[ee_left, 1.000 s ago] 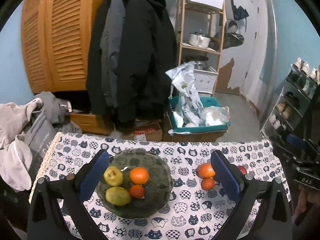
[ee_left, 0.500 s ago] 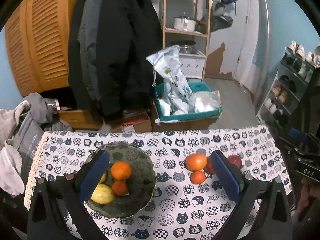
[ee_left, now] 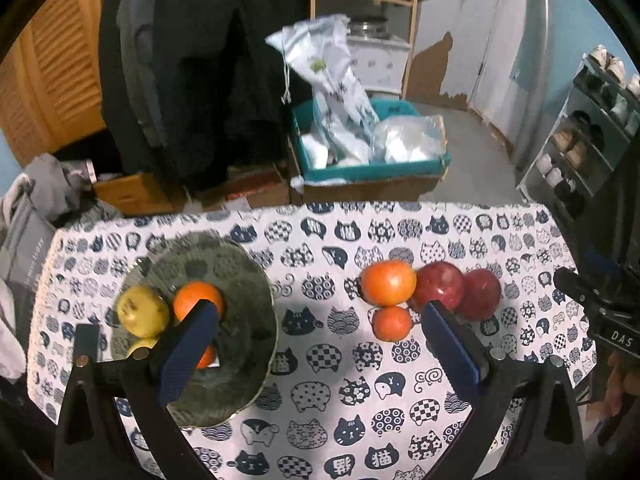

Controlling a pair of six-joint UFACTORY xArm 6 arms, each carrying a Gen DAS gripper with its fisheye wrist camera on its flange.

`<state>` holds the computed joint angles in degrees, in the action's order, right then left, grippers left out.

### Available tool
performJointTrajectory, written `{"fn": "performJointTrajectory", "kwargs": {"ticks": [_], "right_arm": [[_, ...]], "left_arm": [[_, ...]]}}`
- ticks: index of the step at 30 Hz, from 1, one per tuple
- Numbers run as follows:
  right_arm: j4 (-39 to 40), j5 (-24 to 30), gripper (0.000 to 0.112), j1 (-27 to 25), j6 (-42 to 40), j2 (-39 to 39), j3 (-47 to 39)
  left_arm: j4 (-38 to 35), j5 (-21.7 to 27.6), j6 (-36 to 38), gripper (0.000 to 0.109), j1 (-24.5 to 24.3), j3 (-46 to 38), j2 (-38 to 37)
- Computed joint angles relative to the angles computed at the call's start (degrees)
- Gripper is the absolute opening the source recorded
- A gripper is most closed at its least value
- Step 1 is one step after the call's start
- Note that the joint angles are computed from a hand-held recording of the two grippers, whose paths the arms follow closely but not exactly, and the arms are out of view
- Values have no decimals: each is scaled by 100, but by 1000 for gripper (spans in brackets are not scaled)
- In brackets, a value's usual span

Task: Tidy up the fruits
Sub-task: 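Move both tools over the remaining oranges and red apples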

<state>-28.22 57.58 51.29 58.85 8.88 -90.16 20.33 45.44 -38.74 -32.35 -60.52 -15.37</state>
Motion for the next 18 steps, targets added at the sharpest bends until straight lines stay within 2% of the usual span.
{"fn": "performJointTrajectory", "kwargs": {"ticks": [18], "right_arm": [[1163, -256, 85, -389, -812, 869, 132]], "left_arm": [[-538, -181, 205, 102, -35, -201, 1289]]}}
